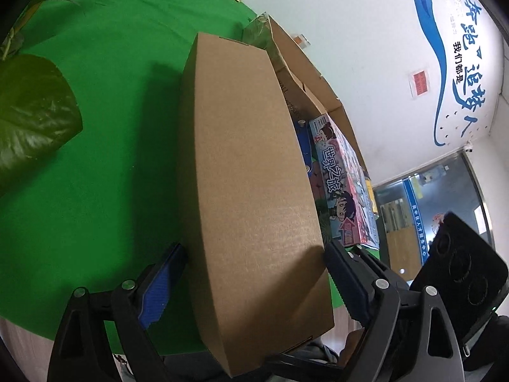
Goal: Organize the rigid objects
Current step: 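Grasp the long cardboard strip with the left gripper and lift it, then lower the cardboard strip into the box along its side wall, open left gripper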
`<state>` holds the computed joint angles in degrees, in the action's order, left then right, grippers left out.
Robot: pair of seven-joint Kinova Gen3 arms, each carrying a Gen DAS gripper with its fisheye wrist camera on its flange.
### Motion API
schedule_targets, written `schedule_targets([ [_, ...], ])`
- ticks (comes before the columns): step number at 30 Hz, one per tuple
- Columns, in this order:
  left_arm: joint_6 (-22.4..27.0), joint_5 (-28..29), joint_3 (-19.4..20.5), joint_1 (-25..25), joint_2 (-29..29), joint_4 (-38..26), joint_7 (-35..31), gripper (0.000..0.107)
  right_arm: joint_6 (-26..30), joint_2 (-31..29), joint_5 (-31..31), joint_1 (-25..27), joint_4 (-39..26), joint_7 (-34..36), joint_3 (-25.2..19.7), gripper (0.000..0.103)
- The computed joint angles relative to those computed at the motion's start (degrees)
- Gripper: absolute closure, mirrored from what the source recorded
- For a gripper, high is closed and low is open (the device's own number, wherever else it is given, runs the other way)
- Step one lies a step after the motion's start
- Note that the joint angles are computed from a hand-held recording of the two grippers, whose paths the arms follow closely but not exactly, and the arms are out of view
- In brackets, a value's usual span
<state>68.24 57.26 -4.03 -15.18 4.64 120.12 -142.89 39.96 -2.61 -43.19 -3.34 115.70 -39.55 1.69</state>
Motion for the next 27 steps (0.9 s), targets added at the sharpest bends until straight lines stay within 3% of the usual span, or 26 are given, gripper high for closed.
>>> schedule_targets([
  [2, -2.16, -0.54, 0.68, 1.13, -1.13, 0.21, 0.72, 0.024, -1.87, 0.85, 4.66, 1.01, -0.52, -4.66, -3.17, 0.013],
  [5, -3.74, -0.43, 0.68, 1.96, -2.50, 0.81, 0.66, 0.026, -1.96, 1.19, 9.21, -1.02, -1.40, -11.65, -2.49, 0.013],
  [10, -10.46, -1.22, 2.16, 5.98, -7.19, 2.63, 3.26, 0.026, -1.78, 1.11, 15.17, -2.55, -1.81, -20.22, -2.98, 0.013],
  [17, -15.03, -1.46, 1.36, 9.99, -12.48, 3.36, 5.26, 0.030, -2.29, -2.86, 11.44, -2.91, -0.19, -16.52, -1.39, 0.013],
  [22, -20.61, -4.07, 3.92, 14.78, -17.47, 1.20, 12.63, 0.030, -2.50, -5.98, 3.69, -4.23, 0.06, -8.26, 3.00, 0.013],
  [27, -25.00, -5.25, 5.62, 19.76, -16.40, -3.74, 16.18, 0.030, -3.36, -8.07, 1.34, -4.47, -1.62, -5.91, 5.05, 0.013],
])
